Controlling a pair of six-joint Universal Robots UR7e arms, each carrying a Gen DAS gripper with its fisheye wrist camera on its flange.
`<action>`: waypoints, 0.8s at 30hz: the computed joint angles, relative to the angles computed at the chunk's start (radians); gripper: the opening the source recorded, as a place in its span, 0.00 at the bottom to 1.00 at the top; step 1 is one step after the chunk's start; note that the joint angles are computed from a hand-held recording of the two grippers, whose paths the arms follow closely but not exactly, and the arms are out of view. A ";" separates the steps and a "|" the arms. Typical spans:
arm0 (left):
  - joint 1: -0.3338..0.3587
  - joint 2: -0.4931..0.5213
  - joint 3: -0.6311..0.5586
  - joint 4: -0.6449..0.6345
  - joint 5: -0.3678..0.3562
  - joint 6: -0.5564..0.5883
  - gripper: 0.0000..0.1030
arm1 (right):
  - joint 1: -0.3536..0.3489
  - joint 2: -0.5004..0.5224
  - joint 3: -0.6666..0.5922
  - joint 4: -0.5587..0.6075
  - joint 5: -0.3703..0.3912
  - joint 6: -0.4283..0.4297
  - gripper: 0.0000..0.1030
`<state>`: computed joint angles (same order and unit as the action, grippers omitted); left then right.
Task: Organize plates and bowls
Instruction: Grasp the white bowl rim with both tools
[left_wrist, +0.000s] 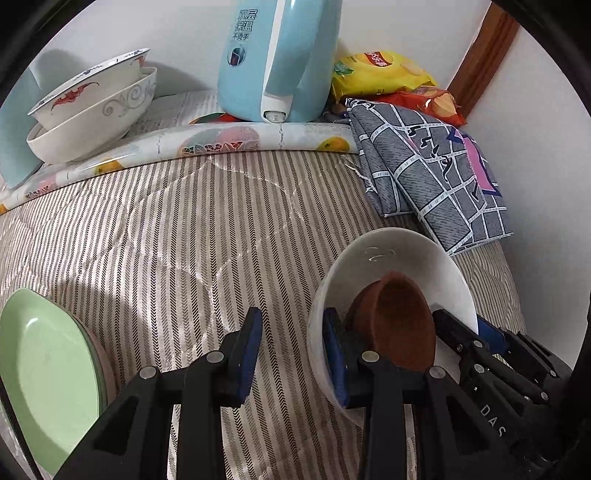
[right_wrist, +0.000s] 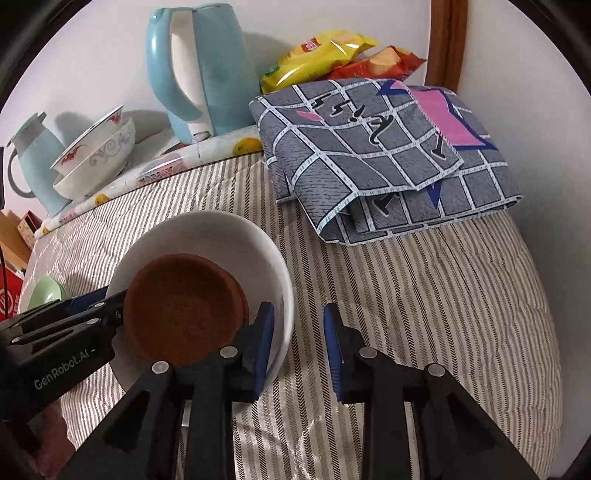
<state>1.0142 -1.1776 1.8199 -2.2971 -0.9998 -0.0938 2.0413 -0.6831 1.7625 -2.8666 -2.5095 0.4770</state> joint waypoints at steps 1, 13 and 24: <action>0.001 0.003 -0.002 0.000 0.001 0.001 0.31 | -0.002 0.000 0.000 -0.001 0.005 0.002 0.26; 0.015 0.021 -0.012 -0.012 -0.009 0.015 0.31 | -0.013 0.005 -0.009 0.008 0.001 -0.008 0.33; 0.019 0.016 0.010 -0.062 -0.018 0.018 0.31 | -0.019 0.007 -0.011 -0.005 0.010 -0.012 0.35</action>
<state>1.0331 -1.1620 1.8296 -2.3589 -1.0182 -0.0762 2.0226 -0.6763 1.7519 -2.8716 -2.4990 0.4647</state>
